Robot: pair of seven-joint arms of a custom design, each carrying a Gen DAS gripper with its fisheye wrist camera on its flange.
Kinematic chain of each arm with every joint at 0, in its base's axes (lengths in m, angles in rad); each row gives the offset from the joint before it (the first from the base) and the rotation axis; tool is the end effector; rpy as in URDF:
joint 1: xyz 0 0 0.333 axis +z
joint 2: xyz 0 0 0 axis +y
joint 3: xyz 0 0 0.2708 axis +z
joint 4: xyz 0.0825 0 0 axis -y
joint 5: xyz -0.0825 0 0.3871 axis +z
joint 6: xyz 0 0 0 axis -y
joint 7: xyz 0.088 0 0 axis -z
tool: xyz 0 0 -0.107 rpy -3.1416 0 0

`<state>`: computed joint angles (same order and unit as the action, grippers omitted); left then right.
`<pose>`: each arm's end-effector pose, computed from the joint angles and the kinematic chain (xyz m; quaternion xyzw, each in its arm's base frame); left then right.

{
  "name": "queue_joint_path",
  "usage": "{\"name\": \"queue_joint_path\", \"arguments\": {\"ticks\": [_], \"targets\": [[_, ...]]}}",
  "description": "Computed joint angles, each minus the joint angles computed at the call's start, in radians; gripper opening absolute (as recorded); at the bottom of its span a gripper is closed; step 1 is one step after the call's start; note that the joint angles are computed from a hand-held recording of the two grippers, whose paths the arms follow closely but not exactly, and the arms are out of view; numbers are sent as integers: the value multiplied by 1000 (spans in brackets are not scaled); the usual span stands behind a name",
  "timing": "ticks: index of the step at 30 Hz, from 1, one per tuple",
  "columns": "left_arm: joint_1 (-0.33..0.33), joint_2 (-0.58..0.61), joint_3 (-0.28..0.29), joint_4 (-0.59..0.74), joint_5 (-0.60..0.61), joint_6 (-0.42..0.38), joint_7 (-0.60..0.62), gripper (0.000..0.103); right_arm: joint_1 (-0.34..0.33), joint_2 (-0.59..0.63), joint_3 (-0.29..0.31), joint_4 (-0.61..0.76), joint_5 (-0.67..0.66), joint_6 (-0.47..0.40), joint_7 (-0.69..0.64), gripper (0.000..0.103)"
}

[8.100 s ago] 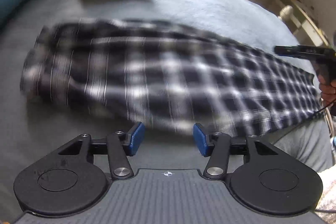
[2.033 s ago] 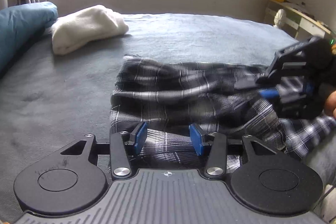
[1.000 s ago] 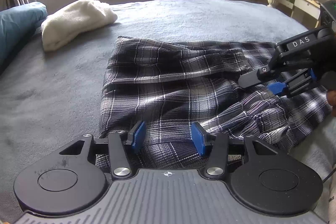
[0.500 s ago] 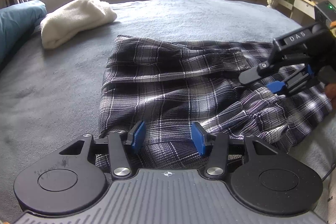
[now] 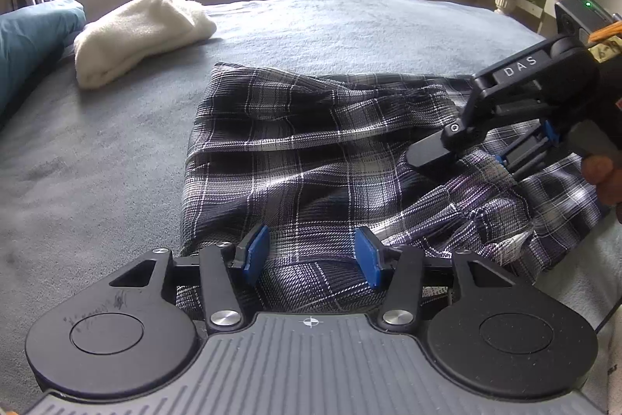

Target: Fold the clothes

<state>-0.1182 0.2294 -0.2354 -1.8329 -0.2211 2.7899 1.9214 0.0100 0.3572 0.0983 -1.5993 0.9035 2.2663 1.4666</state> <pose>0.6240 -0.2089 0.4490 -0.4749 0.7997 -0.3189 0.1822 0.6764 0.0865 0.4244 -0.5418 0.7323 0.1792 0.3716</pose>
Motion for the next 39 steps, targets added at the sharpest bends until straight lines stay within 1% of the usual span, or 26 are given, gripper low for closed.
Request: {"name": "queue_joint_path", "arguments": {"ticks": [2, 3, 4, 5, 6, 8, 10, 12, 15, 17, 19, 21, 23, 28, 35, 39], "targets": [[-1, 0, 1, 0, 4, 0, -4, 49, 1, -3, 1, -5, 0, 5, -6, 53], [-2, 0, 2, -1, 6, 0, -6, 49, 1, -10, 2, -13, 2, 12, -13, 48], [-3, -1, 3, -2, 9, 0, -9, 49, 3, -17, 2, -22, 4, 18, -21, 37], [-4, -1, 4, -2, 12, 0, -12, 49, 3, -24, 3, -31, 7, 24, -37, 33], [-5, -1, 4, -2, 15, 1, -15, 49, 4, -30, 4, -40, 11, 30, -54, 33], [-7, 0, 6, -3, 21, 2, -21, 49, 8, -28, -1, -39, 8, 26, -42, 33], [-7, 1, 6, -1, 25, 1, -24, 49, 5, -14, -3, -22, 13, 6, -20, 37], [-7, 1, 5, -1, 26, 1, -25, 49, 2, 2, -3, -3, 18, -9, 8, 39], [-6, 1, 4, -1, 27, 0, -27, 49, 7, 1, 1, -6, 11, 7, 7, 41], [-5, 1, 3, 0, 23, -1, -26, 49, 11, 0, 3, -9, 6, 19, 6, 39], [-4, 0, 2, -2, 21, 0, -25, 49, 10, -9, 6, -24, 17, 36, -8, 29], [-5, -1, 3, -3, 23, 2, -25, 49, 9, -16, 8, -37, 32, 48, -19, 26], [-5, 1, 4, -1, 25, 0, -27, 49, 8, -18, 8, -43, 44, 53, -21, 25], [-4, 2, 3, 0, 24, 1, -23, 49, 15, -12, 5, -34, 25, 57, -26, 24], [-3, 2, 1, -3, 20, 4, -20, 49, 34, -7, -1, -9, -57, 55, 1, 27], [-4, 2, 2, -5, 22, 6, -21, 49, 37, -12, 3, -21, -68, 77, -3, 26]]}}
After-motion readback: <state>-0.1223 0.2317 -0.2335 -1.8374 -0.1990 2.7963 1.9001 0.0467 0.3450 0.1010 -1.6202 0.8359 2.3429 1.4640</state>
